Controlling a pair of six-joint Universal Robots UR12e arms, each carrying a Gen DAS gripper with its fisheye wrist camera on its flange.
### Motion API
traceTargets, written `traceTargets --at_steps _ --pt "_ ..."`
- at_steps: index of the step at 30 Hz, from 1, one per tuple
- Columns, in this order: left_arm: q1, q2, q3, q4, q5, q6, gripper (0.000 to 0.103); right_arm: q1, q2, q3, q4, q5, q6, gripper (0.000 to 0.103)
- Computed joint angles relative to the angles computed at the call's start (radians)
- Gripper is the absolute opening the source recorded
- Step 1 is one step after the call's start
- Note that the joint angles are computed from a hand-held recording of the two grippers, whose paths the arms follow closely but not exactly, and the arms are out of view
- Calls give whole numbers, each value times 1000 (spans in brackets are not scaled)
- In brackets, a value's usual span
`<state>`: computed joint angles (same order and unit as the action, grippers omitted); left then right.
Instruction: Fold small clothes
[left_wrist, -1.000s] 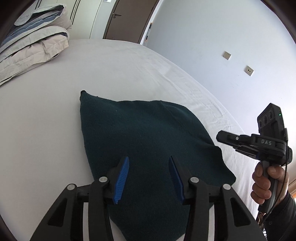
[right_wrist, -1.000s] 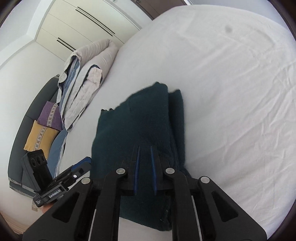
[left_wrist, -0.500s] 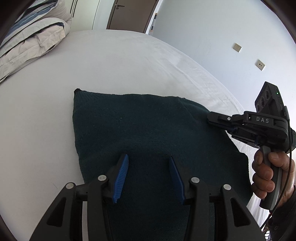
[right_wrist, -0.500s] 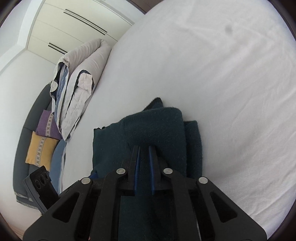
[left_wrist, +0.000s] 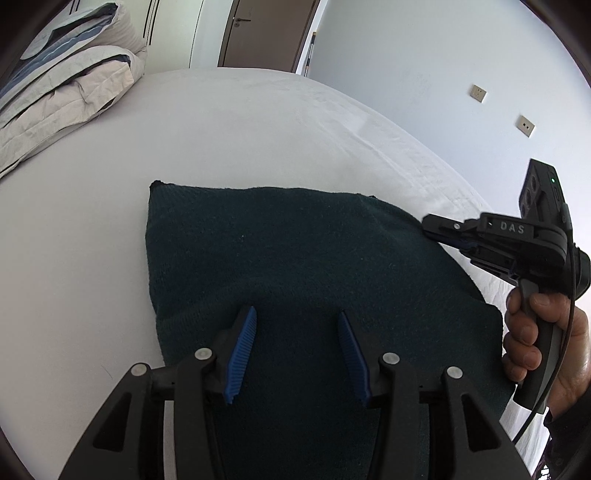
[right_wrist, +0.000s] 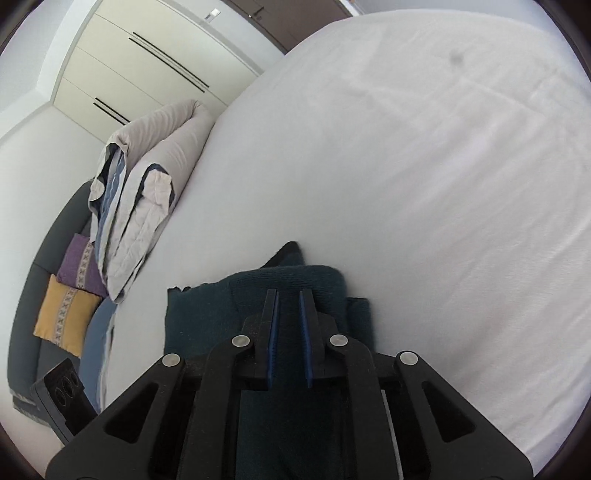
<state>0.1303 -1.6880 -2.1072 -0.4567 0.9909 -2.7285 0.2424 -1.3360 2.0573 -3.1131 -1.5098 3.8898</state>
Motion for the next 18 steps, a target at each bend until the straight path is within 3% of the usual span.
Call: traceTargets --at_steps 1,4,5,6,8,11,14,16,18 --pt "11 5 -5 2 -23 -5 49 5 -22 11 20 -28 -17 14" --pt "55 39 -31 2 -95 -41 49 15 -84 52 40 -43 -36 46" --pt "72 54 -46 16 -109 -53 51 19 -103 66 44 -48 -42 58" --pt "86 68 -63 43 -110 -75 57 24 -122 77 50 -54 -55 62" --pt "116 85 -87 71 -112 -126 64 21 -146 89 85 -6 -77 63" --pt "130 93 -82 -26 -100 -113 64 8 -154 88 159 112 -86 63" --pt "128 89 -74 -98 -79 -108 67 15 -143 89 205 127 -80 63" --pt "124 81 -58 -166 -84 -101 74 7 -122 94 195 188 -51 63" --pt "112 70 -40 -223 -76 -92 86 15 -106 91 188 186 -47 63"
